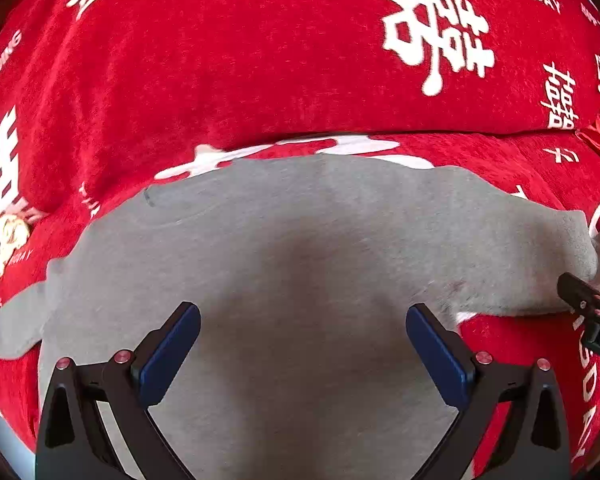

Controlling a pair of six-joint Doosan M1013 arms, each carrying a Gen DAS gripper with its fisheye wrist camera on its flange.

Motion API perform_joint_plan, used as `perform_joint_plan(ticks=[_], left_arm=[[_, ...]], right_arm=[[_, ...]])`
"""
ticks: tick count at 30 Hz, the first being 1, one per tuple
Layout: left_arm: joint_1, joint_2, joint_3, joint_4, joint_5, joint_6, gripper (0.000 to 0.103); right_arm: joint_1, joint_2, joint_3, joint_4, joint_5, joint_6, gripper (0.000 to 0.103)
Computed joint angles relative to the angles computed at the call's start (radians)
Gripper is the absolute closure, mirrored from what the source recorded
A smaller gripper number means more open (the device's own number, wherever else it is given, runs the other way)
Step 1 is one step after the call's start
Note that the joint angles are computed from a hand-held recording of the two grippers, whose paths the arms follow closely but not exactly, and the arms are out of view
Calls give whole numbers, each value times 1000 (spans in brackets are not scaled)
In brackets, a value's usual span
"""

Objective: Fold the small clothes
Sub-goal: 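Move the right gripper to the grey sweater's sleeve cuff and grasp it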

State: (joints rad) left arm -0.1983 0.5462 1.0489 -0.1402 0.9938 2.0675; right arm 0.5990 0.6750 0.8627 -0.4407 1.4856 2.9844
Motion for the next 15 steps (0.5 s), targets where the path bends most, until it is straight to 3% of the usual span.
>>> perform_joint_plan(ticks=[11,15], left_arm=[[-48,33,-37,44,24,-19,0],[-59,40,-38,59,22,-26,0]], right_arm=[[-32,-179,327,8,-103,255,1],[-51,-235,432,10,-213,346,1]])
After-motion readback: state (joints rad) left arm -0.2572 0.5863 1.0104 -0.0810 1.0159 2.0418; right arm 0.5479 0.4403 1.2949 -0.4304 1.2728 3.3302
